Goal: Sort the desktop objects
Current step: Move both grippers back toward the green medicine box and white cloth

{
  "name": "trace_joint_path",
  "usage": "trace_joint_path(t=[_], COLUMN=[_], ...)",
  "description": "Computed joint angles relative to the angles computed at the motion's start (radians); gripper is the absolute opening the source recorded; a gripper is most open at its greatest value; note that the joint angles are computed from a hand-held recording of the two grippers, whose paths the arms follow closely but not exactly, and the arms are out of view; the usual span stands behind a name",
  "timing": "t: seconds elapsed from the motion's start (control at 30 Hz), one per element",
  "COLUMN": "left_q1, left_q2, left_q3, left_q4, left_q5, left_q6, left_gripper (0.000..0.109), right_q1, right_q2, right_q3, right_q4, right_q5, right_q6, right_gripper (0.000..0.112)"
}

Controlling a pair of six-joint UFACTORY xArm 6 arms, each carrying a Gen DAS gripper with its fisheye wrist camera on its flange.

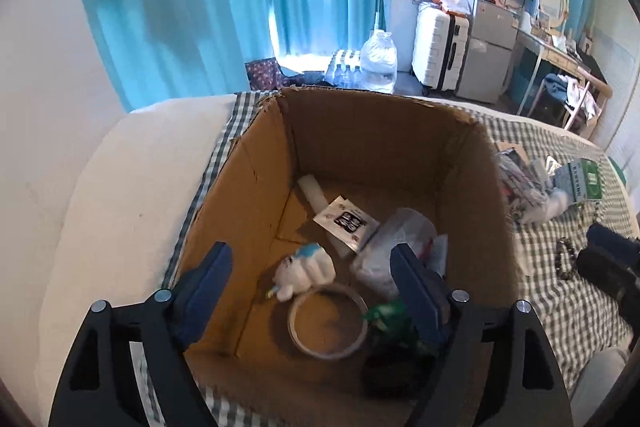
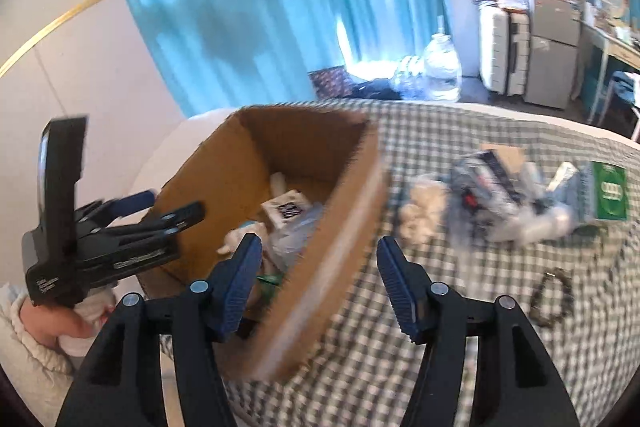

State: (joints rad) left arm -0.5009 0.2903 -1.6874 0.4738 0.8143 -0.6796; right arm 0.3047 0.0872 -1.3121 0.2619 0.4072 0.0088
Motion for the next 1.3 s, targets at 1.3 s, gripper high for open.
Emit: trace_joint_path(t=[1.3], left_q1=[-0.367], left_q2=[0.253], left_q3=[-0.299], left_q4=[0.217], left_q5=[0.177], left_q6=[-0.308], left_gripper=[0.103], right_q1=[-0.358], right_q2=[-0.432], right_q3=[0.526], right_q4=[-0.027], right_q5=[-0.090], right_q6=[0.011], right_gripper=[0.070])
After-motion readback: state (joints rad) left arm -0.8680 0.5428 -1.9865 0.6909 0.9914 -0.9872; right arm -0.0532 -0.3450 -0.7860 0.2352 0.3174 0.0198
